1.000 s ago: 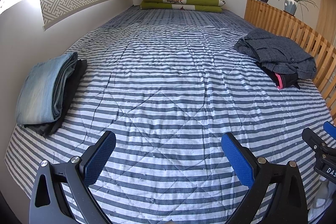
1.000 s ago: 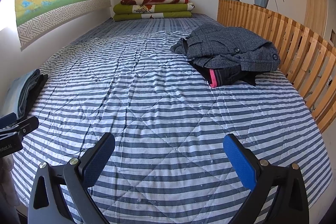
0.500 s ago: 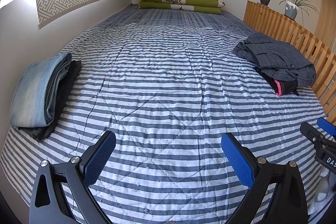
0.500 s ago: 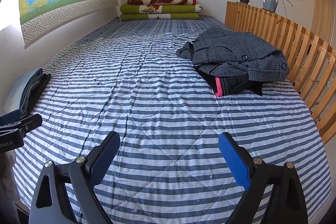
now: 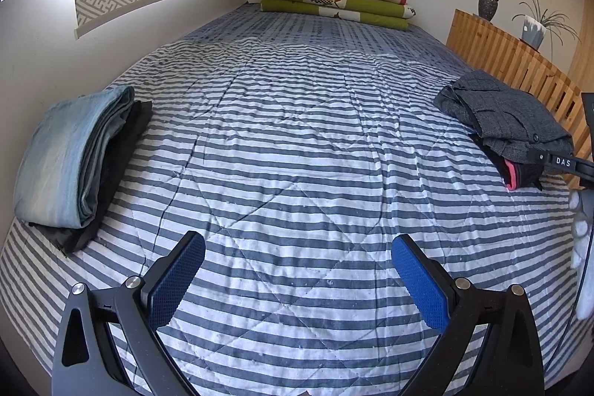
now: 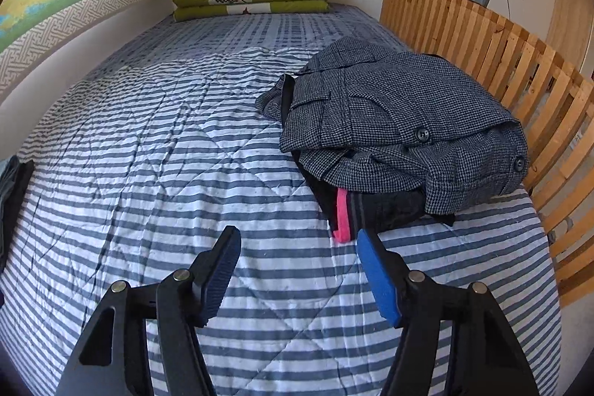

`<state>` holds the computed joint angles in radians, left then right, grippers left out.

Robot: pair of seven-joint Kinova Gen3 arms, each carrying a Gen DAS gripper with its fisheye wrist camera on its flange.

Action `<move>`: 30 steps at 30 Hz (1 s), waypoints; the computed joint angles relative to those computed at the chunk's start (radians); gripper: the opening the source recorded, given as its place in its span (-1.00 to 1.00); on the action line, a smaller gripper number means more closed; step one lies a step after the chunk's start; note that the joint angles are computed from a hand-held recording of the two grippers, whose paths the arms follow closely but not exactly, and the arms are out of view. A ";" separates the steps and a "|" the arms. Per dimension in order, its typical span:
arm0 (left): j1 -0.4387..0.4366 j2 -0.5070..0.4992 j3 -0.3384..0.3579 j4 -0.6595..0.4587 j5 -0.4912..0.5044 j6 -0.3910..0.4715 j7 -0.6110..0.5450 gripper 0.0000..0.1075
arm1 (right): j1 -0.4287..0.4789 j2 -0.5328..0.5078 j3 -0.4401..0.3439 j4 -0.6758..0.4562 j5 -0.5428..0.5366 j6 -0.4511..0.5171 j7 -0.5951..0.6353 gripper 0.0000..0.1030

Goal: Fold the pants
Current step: 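Reach the right gripper to the grey houndstooth shorts and grasp the waistband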

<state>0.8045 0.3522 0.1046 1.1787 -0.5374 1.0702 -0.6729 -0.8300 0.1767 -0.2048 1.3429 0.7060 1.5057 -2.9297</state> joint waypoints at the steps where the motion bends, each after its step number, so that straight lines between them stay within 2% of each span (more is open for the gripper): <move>1: -0.005 0.004 0.001 0.001 0.005 -0.002 -0.004 0.90 | 0.025 0.002 0.011 -0.005 -0.017 -0.017 0.024 0.19; 4: -0.013 0.017 0.000 -0.002 0.014 -0.002 -0.023 0.90 | 0.112 -0.009 0.040 0.001 -0.100 -0.119 0.065 0.19; 6: -0.019 0.020 -0.003 0.001 0.022 -0.003 -0.031 0.90 | 0.140 0.008 0.054 -0.015 -0.107 -0.138 0.070 0.19; 12: -0.033 0.012 -0.013 0.026 0.029 -0.016 -0.017 0.90 | 0.158 0.130 0.115 -0.146 -0.076 -0.061 0.147 0.19; 17: -0.048 0.026 -0.007 0.021 0.047 -0.014 -0.035 0.90 | 0.238 0.203 0.166 -0.243 -0.213 -0.057 0.187 0.20; 21: -0.043 0.031 -0.009 0.019 0.047 -0.014 -0.053 0.90 | 0.268 0.250 0.195 -0.284 -0.269 -0.039 0.190 0.22; 23: -0.038 0.032 -0.012 0.018 0.040 -0.013 -0.054 0.90 | 0.276 0.250 0.196 -0.276 -0.275 -0.048 0.177 0.07; 24: -0.037 0.033 -0.012 0.017 0.041 -0.013 -0.056 0.90 | 0.262 0.255 0.212 -0.280 -0.265 -0.033 0.175 -0.27; 27: -0.040 0.032 -0.011 0.019 0.049 -0.015 -0.059 0.90 | 0.255 0.224 0.211 -0.244 -0.248 -0.057 0.177 -0.72; 30: -0.037 0.032 -0.011 0.018 0.051 -0.014 -0.060 0.90 | 0.235 0.182 0.205 -0.210 -0.212 -0.079 0.164 -0.85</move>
<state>0.7673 0.3844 0.0937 1.1964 -0.4863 1.0564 -0.7329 -0.5949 0.3591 -0.0001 1.1329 0.4944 1.4266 -2.7657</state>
